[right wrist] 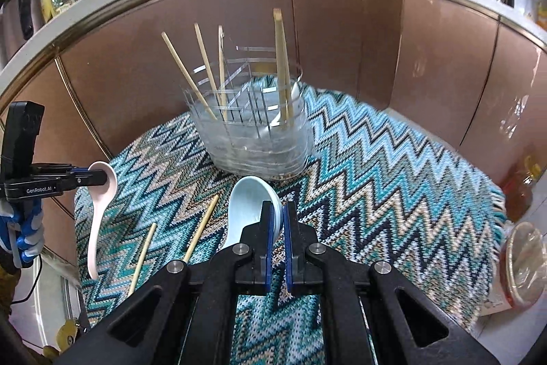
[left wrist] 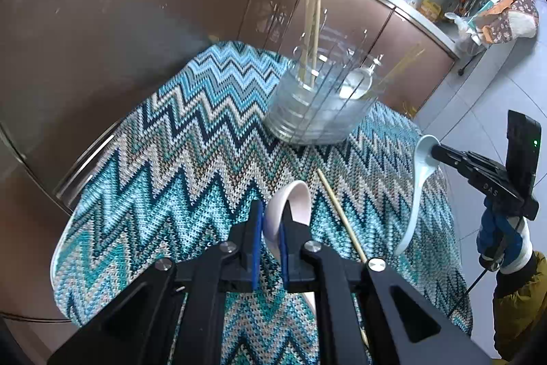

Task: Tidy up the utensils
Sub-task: 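Close the right tool on the white spoon while the left tool closes on the pink spoon, then lift both spoons and carry them over the clear holder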

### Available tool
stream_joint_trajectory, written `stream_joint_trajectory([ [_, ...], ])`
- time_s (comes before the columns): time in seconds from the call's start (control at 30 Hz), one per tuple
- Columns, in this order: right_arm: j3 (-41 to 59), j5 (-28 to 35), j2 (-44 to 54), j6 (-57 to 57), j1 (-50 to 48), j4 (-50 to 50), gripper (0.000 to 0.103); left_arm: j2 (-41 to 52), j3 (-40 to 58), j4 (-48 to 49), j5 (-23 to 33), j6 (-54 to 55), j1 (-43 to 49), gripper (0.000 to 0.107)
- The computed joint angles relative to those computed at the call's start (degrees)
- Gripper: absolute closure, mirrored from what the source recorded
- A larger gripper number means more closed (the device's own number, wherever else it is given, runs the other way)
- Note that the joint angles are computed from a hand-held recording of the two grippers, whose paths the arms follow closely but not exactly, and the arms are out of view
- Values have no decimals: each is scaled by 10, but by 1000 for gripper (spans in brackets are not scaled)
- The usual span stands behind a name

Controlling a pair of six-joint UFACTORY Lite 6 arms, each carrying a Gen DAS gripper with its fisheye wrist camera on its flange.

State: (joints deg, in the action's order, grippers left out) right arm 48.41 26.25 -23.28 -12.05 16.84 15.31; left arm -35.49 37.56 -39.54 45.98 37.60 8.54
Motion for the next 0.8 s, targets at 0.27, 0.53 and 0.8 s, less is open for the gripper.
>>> stream_joint_trajectory([
  [0.27, 4, 59, -116, 150, 35, -136, 97, -83, 28, 16, 55, -34, 26, 99],
  [0.53, 48, 138, -180, 359, 153, -337, 97, -133, 85, 20, 97, -68, 44, 99],
  [0.8, 128, 223, -157, 520, 306, -517, 97, -129, 145, 34, 83, -116, 15, 99],
])
